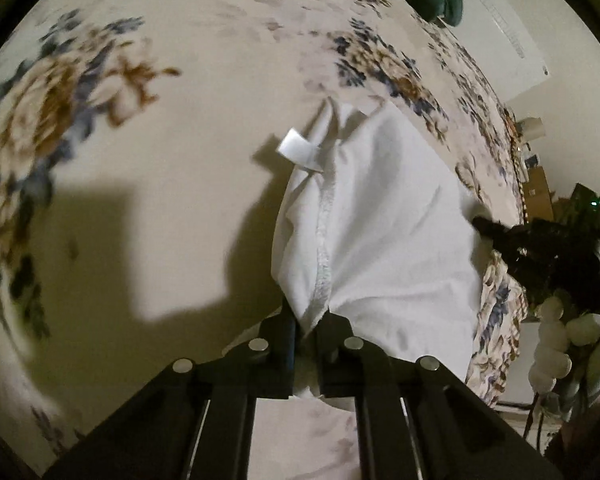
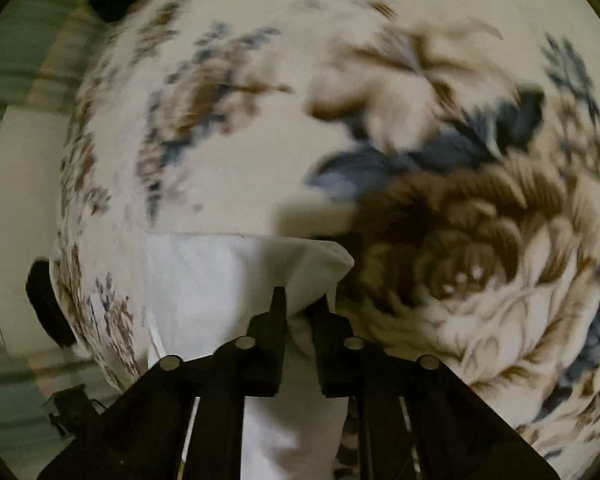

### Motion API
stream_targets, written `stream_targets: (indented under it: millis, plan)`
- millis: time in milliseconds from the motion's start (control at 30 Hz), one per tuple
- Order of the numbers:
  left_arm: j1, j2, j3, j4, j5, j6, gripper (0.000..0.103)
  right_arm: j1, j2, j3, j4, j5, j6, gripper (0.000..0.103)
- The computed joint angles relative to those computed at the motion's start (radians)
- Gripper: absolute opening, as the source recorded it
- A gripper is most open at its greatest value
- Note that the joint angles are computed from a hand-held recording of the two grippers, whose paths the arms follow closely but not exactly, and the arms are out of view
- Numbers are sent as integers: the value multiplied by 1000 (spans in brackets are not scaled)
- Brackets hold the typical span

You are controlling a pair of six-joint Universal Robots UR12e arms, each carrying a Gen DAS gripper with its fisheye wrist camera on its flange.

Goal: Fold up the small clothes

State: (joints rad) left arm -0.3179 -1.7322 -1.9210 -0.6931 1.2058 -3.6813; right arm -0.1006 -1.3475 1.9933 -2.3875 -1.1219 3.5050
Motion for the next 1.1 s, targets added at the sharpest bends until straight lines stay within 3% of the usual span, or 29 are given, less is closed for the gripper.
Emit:
stream_targets:
  millis: [67, 167, 233, 267, 300, 367, 433, 533, 567, 600, 633, 667, 833, 1100]
  plan:
    - [4, 12, -14, -7, 8, 4, 5, 7, -12, 4, -40, -12, -25, 10]
    - [7, 16, -13, -5, 19, 4, 5, 30, 3, -57, 92, -133, -92, 10]
    - [11, 19, -15, 7, 19, 2, 5, 35, -1, -81, 108, -146, -108, 12]
    - [13, 20, -16, 12, 16, -2, 5, 38, -7, -87, 83, -131, -127, 20]
    - [15, 21, -19, 16, 13, -7, 5, 41, -6, -101, 71, -91, -162, 36]
    - [17, 20, -21, 15, 8, -10, 5, 62, 35, -174, 149, -23, -249, 59]
    - [15, 21, -24, 16, 7, -14, 5, 89, 92, -252, 241, 8, -332, 59]
    - [11, 23, -26, 23, 9, -25, 5, 153, 200, -395, 398, -86, -463, 59]
    - [11, 24, -29, 30, 7, -33, 5, 162, 222, -424, 446, -94, -492, 59]
    - [12, 27, -33, 34, 5, -38, 5, 174, 248, -459, 500, -104, -524, 51]
    - [13, 29, -36, 37, 3, -42, 5, 181, 258, -472, 513, -110, -546, 37]
    - [13, 32, -41, 40, 2, -49, 5, 193, 265, -482, 509, -139, -572, 8]
    - [18, 52, -66, 57, -19, -91, 5, 215, 243, -465, 435, -149, -600, 5]
    - [27, 51, -85, 41, -17, -123, 5, 276, 276, -507, 458, -212, -662, 5]
